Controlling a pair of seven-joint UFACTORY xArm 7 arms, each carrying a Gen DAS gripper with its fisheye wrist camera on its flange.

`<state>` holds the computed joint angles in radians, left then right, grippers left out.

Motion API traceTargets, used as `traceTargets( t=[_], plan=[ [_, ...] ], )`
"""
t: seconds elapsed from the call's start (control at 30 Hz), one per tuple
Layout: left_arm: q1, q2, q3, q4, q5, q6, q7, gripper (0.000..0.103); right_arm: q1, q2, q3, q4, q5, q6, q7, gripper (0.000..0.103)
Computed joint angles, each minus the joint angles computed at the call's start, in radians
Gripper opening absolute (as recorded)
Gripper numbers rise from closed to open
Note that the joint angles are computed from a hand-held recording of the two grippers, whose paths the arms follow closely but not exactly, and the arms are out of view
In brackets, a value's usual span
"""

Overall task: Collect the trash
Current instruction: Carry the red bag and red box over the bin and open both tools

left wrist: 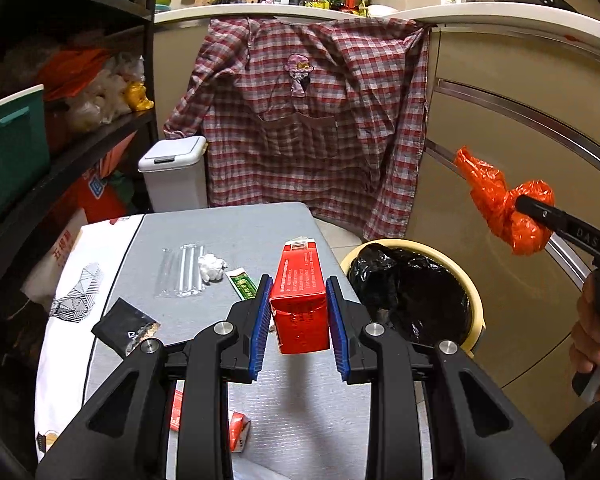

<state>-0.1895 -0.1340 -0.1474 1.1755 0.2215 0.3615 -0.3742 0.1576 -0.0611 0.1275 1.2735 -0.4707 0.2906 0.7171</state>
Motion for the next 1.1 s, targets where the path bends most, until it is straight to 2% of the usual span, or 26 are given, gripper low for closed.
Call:
traceTargets(
  t=[0.23, 0.5, 0.7, 1.1],
  plan=[
    [-0.013, 0.042, -0.003, 0.058, 0.001, 0.019, 0.008, 0.027, -0.003, 0.014, -0.015, 0.013, 0.064, 0.002, -0.05, 0.056],
    [-0.062, 0.125, -0.006, 0.139, -0.02, 0.025, 0.011, 0.027, 0.006, 0.034, -0.02, 0.033, 0.102, 0.026, -0.085, 0.056],
    [-0.11, 0.214, -0.007, 0.219, -0.074, 0.054, 0.082, 0.027, 0.013, 0.056, -0.032, 0.054, 0.17, 0.041, -0.139, 0.056],
    [-0.175, 0.342, 0.016, 0.359, -0.056, 0.103, 0.072, 0.027, 0.012, 0.09, -0.052, 0.076, 0.226, 0.038, -0.172, 0.057]
  ],
)
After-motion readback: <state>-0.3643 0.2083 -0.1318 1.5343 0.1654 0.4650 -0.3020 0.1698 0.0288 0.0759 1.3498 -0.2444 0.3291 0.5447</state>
